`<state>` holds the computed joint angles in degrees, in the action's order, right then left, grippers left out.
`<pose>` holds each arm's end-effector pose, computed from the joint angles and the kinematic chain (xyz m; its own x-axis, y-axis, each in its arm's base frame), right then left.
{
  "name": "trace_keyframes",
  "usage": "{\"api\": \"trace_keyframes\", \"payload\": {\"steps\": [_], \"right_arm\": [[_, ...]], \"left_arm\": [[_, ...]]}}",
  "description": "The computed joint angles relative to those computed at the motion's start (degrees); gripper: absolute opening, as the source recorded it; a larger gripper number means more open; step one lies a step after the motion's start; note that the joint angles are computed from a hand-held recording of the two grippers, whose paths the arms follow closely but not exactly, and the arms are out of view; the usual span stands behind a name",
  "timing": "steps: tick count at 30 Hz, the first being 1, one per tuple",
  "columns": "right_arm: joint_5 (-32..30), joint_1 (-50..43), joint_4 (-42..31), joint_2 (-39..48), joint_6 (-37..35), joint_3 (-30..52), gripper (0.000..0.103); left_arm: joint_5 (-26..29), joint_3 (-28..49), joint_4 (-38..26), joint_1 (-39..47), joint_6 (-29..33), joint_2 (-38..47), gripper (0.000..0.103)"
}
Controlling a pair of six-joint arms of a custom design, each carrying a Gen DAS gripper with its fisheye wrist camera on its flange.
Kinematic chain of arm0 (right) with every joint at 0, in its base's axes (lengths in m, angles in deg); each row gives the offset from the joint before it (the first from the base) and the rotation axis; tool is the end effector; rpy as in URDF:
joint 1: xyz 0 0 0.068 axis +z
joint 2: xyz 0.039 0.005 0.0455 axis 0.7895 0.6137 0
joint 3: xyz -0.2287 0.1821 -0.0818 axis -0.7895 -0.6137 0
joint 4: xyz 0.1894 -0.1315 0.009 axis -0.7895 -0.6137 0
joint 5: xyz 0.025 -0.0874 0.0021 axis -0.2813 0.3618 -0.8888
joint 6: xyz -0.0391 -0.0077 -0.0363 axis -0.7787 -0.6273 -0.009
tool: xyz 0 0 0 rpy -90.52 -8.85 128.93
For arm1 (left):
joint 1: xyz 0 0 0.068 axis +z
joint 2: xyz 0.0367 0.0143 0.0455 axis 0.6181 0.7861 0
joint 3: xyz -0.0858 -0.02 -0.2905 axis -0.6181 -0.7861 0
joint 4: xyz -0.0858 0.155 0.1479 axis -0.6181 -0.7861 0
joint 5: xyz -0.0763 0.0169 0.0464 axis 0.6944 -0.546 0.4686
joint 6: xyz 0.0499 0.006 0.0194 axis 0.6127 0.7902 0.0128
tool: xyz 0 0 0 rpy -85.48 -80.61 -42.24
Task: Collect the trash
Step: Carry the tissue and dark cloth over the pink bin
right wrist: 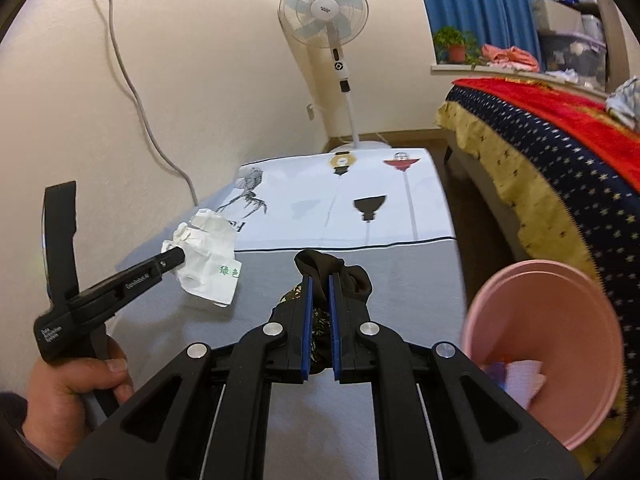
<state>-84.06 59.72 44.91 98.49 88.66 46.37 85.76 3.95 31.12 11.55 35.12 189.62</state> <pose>0.2121 0.0252 0.1765 -0.5551 0.2214 -0.8018 0.1049 0.9749 0.1966 0.3216 -0.1587 0.1621 -0.6304 -0.0211 -0.7760 0.2250 0.9518 -0.2086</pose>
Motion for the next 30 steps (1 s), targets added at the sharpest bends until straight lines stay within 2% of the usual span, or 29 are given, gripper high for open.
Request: {"api": "trace_keyframes", "payload": {"steps": [9,15,24,26,30], "right_arm": [[2.2,-2.0,-14.1,-17.9,-3.1,-1.5,0.008],[1.1,-5.6,-23.4,-28.3,-5.0,-1.3,0.008],[2.0,-10.5,-35.4,-37.8,-7.0,0.2,0.008],[-1.8,-16.0,-36.6,-38.4,-7.8,0.5,0.008],[-4.6,-21.2,-36.9,-39.4,-9.9,0.1,0.008]], "left_arm": [[-2.5,-5.7,0.4,-6.4,0.2,-7.4,0.007],[-4.5,-8.5,0.4,-10.4,0.6,-11.0,0.007],[-6.8,-11.7,0.6,-15.2,0.2,-14.3,0.007],[-7.3,-12.0,1.0,-16.1,0.2,-14.4,0.007],[-7.8,-12.3,2.0,-18.0,0.3,-14.0,0.007]]}}
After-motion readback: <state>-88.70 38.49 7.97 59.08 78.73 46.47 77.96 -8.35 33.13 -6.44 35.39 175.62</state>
